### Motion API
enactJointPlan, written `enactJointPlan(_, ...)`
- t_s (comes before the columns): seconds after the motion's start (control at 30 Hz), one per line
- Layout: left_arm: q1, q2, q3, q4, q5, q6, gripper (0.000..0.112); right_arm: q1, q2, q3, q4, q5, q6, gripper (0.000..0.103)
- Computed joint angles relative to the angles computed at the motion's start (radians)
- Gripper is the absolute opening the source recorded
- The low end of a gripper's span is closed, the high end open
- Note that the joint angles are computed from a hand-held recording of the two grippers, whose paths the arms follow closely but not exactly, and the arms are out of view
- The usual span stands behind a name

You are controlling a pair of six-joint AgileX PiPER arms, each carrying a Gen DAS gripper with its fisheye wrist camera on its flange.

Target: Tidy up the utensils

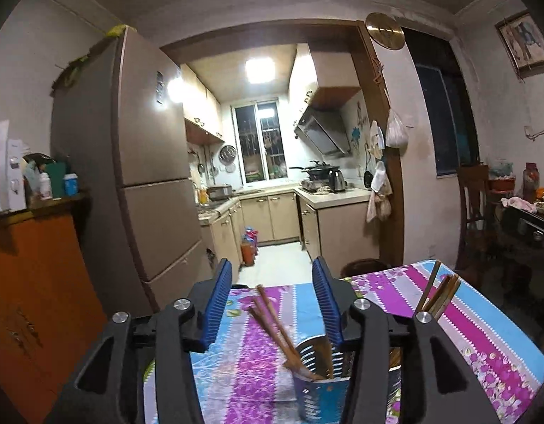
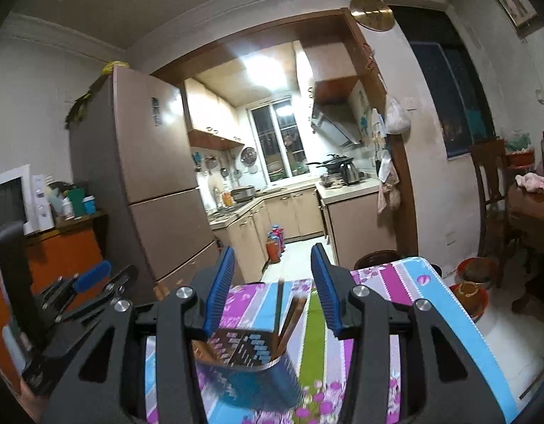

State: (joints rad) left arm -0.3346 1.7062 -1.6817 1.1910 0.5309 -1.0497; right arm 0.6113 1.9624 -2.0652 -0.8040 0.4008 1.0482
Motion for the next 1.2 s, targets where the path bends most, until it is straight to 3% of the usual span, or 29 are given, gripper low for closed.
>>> enactJointPlan(0.1, -0.007, -0.072, 0.100, 0.077, 0.016, -0.092, 0.064, 0.039, -0.129, 0.232, -0.248, -0.049, 0.234, 0.050)
enactJointPlan(0.23, -0.011, -0.194, 0.269, 0.198, 0.037, -0.234, 0.080, 0.074, -0.265, 0.460, -0.450, -0.075, 0.471, 0.065)
enactJointPlan(0.33, -0.014, -0.310, 0.428, 0.300, 0.060, -0.342, 0.099, 0.110, -0.361, 0.608, -0.578, -0.052, 0.629, 0.085)
enactJointPlan(0.37, -0.013, -0.340, 0.467, 0.311, 0.064, -0.356, 0.099, 0.126, -0.390, 0.653, -0.633, -0.031, 0.688, 0.095)
enactJointPlan(0.4, -0.007, -0.369, 0.501, 0.305, 0.058, -0.355, 0.099, 0.156, -0.426, 0.712, -0.718, 0.019, 0.772, 0.098)
enactJointPlan(0.5, 0.003, -0.465, 0.600, 0.237, 0.054, -0.309, 0.099, 0.257, -0.478, 0.808, -0.827, 0.224, 0.871, 0.098)
enactJointPlan(0.63, 0.019, -0.583, 0.702, 0.070, 0.029, -0.207, 0.099, 0.381, -0.499, 0.879, -0.843, 0.482, 0.871, 0.098)
enactJointPlan(0.77, -0.036, -0.667, 0.793, 0.073, 0.086, -0.239, 0.099, 0.467, -0.481, 0.882, -0.786, 0.623, 0.751, 0.098)
enactJointPlan(1.1, -0.250, -0.733, 0.908, 0.033, 0.200, -0.249, 0.099, 0.619, -0.416, 0.892, -0.705, 0.752, 0.790, 0.098)
enactJointPlan(1.2, -0.284, -0.723, 0.913, 0.030, 0.222, -0.250, 0.099, 0.633, -0.411, 0.896, -0.701, 0.745, 0.791, 0.098)
